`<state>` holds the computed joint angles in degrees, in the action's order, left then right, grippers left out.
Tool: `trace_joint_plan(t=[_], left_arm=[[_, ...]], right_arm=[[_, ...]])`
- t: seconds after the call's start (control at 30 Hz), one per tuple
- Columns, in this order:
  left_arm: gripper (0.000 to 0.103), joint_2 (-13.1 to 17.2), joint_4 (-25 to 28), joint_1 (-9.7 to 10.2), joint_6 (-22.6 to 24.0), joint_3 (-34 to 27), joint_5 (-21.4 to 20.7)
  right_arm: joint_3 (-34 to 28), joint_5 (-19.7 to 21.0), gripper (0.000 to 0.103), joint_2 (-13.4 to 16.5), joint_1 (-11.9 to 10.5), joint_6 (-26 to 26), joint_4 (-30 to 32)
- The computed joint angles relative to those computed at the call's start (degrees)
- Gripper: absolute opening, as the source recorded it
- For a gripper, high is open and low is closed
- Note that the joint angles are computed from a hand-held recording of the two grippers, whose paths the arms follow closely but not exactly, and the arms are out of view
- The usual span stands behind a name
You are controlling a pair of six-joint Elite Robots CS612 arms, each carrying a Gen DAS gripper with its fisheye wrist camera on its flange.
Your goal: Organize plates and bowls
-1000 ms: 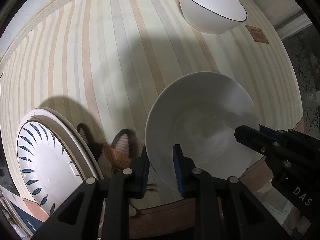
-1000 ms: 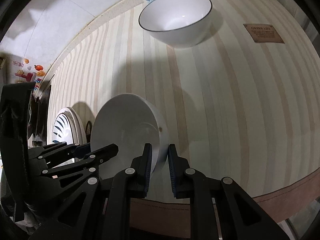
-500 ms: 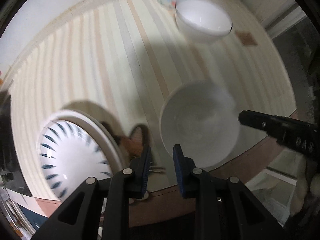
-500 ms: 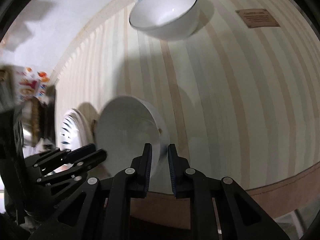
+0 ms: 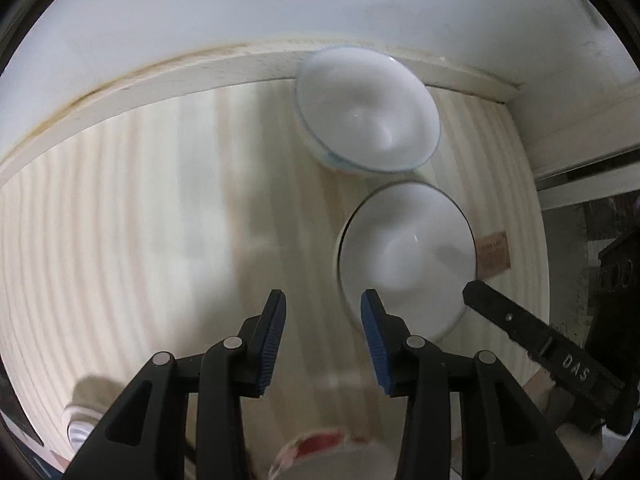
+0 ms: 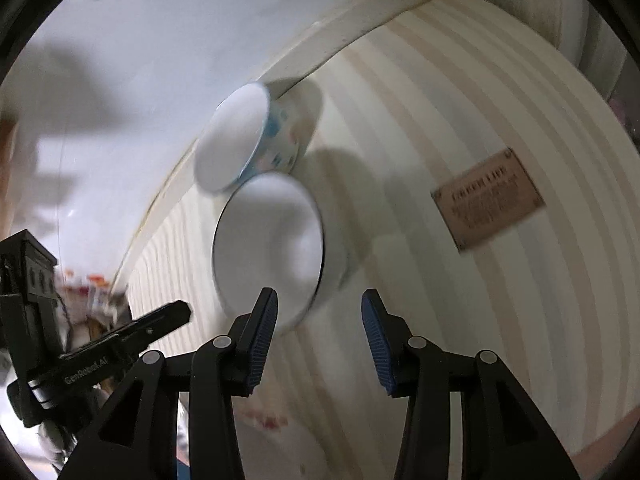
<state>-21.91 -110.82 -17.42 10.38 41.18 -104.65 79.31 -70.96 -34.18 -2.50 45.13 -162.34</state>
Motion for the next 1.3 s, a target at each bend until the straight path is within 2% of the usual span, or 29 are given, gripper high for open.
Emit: trace_joint_plan(t=[0.13, 0.2, 0.3, 0.43, 0.57, 0.77, 1.07, 1.3], left_arm=[[0.036, 2.98, 4.01, -0.85, 1.38, -5.13, 1.2], [0.026, 3.1, 3.44, -1.1, 1.71, -4.96, 1.5], [0.023, 2.21, 1.4, -1.5, 2.36, -3.18, 2.25], [0.023, 0.96, -0.6, -1.54, 2.97, -1.12, 2.59], [0.023, -0.91, -2.95, -1.07, 3.65, 1.65, 2.08], [0.023, -4.99, -5.94, -0.19, 4.4, 7.69, 0.54], [0.023, -14.46, -11.09, 2.0, 8.16, 21.91, -1.79], [0.023, -17.71, -11.36, 3.49, 9.4, 27.15, -2.37]], right_arm=[[-3.05, 0.83, 0.045, 2.02, -0.72, 0.04, 3.09], [-4.48, 1.1, 0.027, 2.89, -0.81, -0.88, 5.35], [-4.68, 2.82, 0.017, 3.55, -1.07, -0.36, 3.66], [-5.6, -0.4, 0.016, 3.43, -0.3, -2.46, 5.9], [-5.21, -0.57, 0.015, 2.95, -0.06, -3.15, 6.33], [-2.11, -2.15, 0.016, 0.01, 1.05, -5.33, 4.94], [5.86, -3.19, 0.016, -6.7, 3.39, -6.65, 1.72], [11.17, -2.63, 0.016, -10.06, 5.87, -5.27, -0.86]])
